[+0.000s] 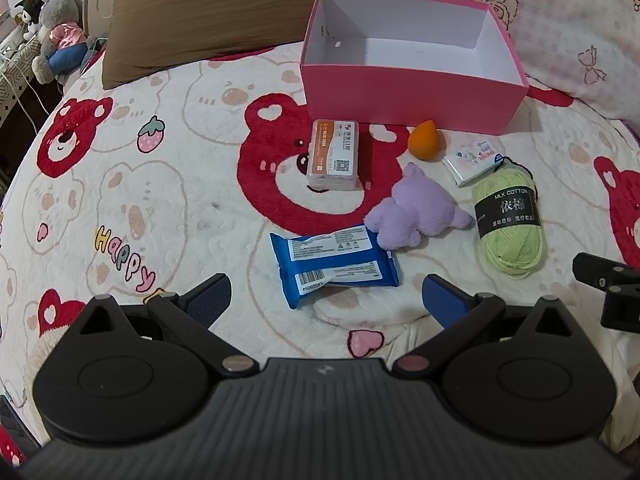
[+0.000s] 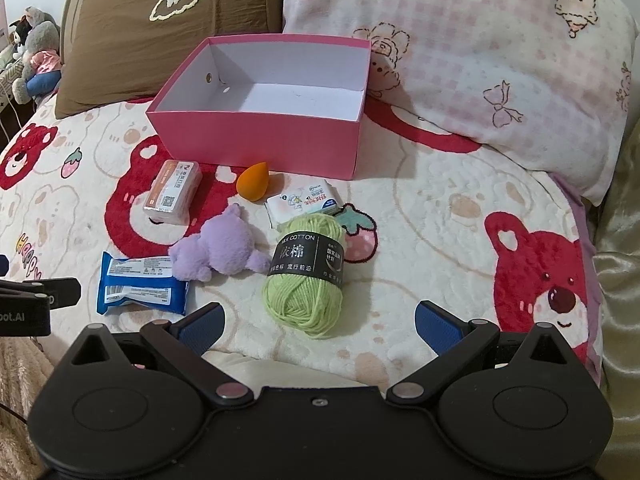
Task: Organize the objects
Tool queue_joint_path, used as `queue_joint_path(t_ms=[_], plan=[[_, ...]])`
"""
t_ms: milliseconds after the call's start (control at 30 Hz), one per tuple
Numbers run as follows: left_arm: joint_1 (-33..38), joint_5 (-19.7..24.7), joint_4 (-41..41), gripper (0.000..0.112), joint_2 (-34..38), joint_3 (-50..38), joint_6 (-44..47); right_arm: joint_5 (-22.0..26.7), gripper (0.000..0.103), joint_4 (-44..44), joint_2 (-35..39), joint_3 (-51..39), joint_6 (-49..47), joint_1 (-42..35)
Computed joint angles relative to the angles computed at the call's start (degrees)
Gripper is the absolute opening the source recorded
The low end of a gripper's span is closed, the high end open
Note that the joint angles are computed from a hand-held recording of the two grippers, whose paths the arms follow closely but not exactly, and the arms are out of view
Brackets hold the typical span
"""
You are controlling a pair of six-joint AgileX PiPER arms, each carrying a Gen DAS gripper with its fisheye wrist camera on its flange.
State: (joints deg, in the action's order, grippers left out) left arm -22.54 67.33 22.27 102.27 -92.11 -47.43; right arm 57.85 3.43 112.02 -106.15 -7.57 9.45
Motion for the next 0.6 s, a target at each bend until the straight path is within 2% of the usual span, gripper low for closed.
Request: queue_joint_path(t_ms=[600], plan=[[-0.59, 0.0, -0.29, 0.103, 0.66, -0.27, -0.13, -0.69, 0.102, -0.65, -0.43, 0.51, -0.19, -0.22]])
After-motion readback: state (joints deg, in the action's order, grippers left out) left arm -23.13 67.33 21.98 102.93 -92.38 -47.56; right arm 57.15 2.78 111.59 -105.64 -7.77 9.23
